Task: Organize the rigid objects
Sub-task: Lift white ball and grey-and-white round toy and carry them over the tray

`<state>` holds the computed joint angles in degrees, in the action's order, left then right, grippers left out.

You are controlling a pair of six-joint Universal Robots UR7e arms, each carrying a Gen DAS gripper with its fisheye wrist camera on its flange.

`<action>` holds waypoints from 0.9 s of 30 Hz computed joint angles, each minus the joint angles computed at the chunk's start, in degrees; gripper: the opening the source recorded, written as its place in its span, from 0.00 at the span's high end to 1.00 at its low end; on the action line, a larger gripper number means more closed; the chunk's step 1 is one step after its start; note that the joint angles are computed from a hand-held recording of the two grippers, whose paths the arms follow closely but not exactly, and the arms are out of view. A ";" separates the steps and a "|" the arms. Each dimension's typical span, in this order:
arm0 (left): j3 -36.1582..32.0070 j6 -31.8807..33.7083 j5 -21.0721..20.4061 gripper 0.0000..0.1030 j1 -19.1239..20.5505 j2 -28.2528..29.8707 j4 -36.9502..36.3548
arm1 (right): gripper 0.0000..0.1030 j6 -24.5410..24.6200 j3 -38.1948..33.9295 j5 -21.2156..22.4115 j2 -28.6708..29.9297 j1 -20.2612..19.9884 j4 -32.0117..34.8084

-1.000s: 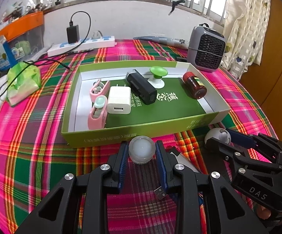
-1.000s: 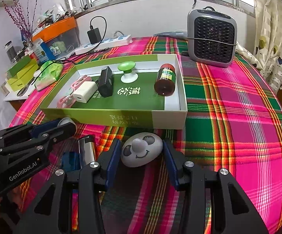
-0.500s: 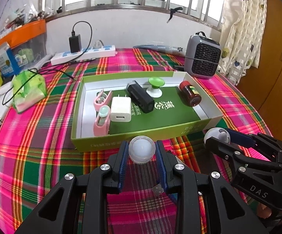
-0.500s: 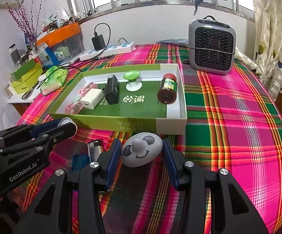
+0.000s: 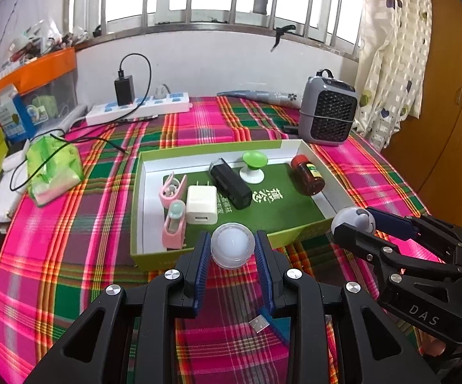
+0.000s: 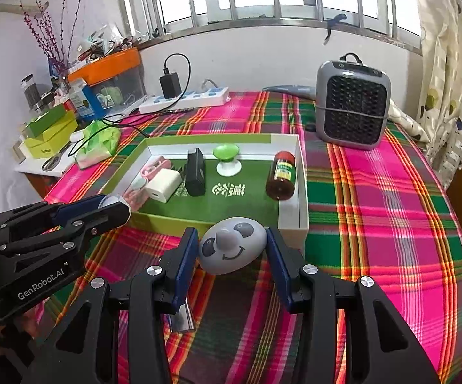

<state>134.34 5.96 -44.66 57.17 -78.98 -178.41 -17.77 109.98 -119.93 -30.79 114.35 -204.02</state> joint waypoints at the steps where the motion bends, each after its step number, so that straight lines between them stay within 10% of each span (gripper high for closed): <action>1: -0.12 0.21 0.07 0.74 -0.01 0.08 -0.12 | 0.56 -0.08 -0.13 0.02 -0.04 0.04 0.06; 27: -7.34 0.89 -2.87 0.74 3.98 5.79 2.05 | 0.56 -2.38 -9.95 1.24 1.79 -1.70 9.30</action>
